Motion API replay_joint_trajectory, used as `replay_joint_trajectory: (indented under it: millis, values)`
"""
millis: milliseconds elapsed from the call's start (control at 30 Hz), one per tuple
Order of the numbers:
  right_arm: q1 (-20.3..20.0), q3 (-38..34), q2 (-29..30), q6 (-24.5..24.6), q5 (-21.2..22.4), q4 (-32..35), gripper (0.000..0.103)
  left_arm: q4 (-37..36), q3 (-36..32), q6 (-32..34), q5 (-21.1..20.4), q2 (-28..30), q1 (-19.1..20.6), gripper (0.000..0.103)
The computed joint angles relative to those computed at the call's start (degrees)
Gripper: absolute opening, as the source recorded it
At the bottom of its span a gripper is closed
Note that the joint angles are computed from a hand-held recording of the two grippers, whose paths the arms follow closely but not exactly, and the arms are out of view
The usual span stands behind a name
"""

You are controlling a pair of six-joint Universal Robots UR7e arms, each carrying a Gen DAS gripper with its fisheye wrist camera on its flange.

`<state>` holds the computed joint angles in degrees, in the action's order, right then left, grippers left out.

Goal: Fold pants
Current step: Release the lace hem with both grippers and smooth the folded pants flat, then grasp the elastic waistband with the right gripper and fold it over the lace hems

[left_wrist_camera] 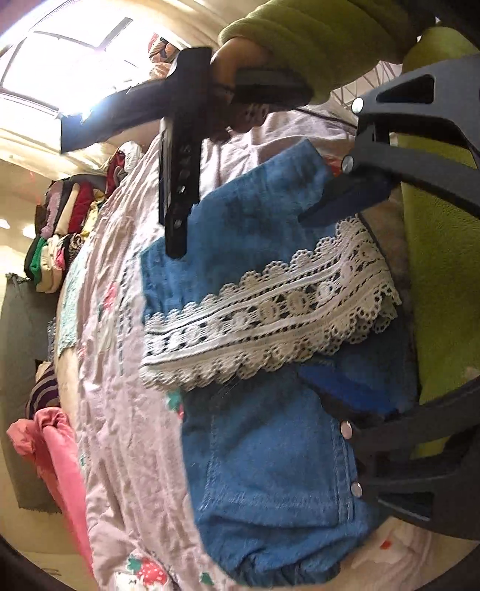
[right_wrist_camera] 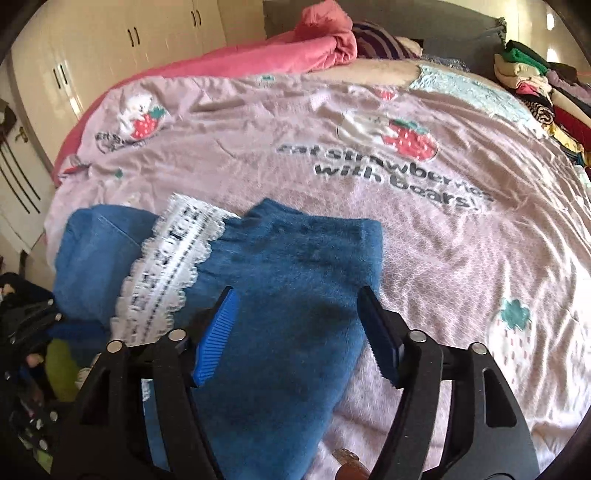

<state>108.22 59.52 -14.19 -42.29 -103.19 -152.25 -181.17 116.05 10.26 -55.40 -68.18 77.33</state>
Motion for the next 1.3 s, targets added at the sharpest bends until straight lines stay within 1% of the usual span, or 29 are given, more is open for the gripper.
replay_joint_trajectory:
  millis: [67, 167, 200, 267, 300, 333, 400, 633, 1000, 1300]
  values:
    - [0.00, 2.20, -1.48, 0.62, 1.20, -1.65, 0.070, -0.59, 0.27, 0.14, 0.22, -0.53, -0.32, 0.079]
    - [-0.12, 5.04, -3.44, 1.20, 3.00, -3.26, 0.079, -1.76, 0.86, 0.29, 1.66, -1.13, -0.99, 0.086]
    - [-0.07, 5.72, -3.88, 1.05, 3.28, -3.71, 0.081, -2.00, 0.93, 0.29, 1.94, -1.27, -1.10, 0.087]
    - [0.04, 7.35, -4.89, 0.47, 3.69, -4.99, 0.083, -2.47, 1.08, 0.36, 2.65, -1.62, -1.39, 0.087]
    - [0.08, 8.19, -5.48, 0.44, 3.88, -5.50, 0.084, -2.69, 1.20, 0.40, 3.07, -1.79, -1.55, 0.093]
    - [0.11, 8.48, -5.75, 0.53, 4.03, -5.74, 0.084, -2.96, 1.26, 0.50, 3.70, -1.91, -1.77, 0.096]
    - [0.12, 9.35, -6.57, 0.66, 4.83, -5.90, 0.085, -3.74, 1.80, 0.85, 4.91, -2.25, -2.31, 0.097]
    - [1.04, 11.67, -8.05, -0.18, 6.25, -7.74, 0.088, -5.29, 3.15, 1.26, 7.05, -3.91, -3.21, 0.097]
    - [3.95, 12.28, -8.46, -2.68, 7.53, -7.58, 0.090, -9.50, 5.86, 1.41, 9.97, -7.07, -3.76, 0.097]
    - [6.31, 9.79, -6.72, -2.96, 8.30, -3.81, 0.091, -12.48, 8.42, -1.19, 12.61, -11.66, -1.65, 0.097]
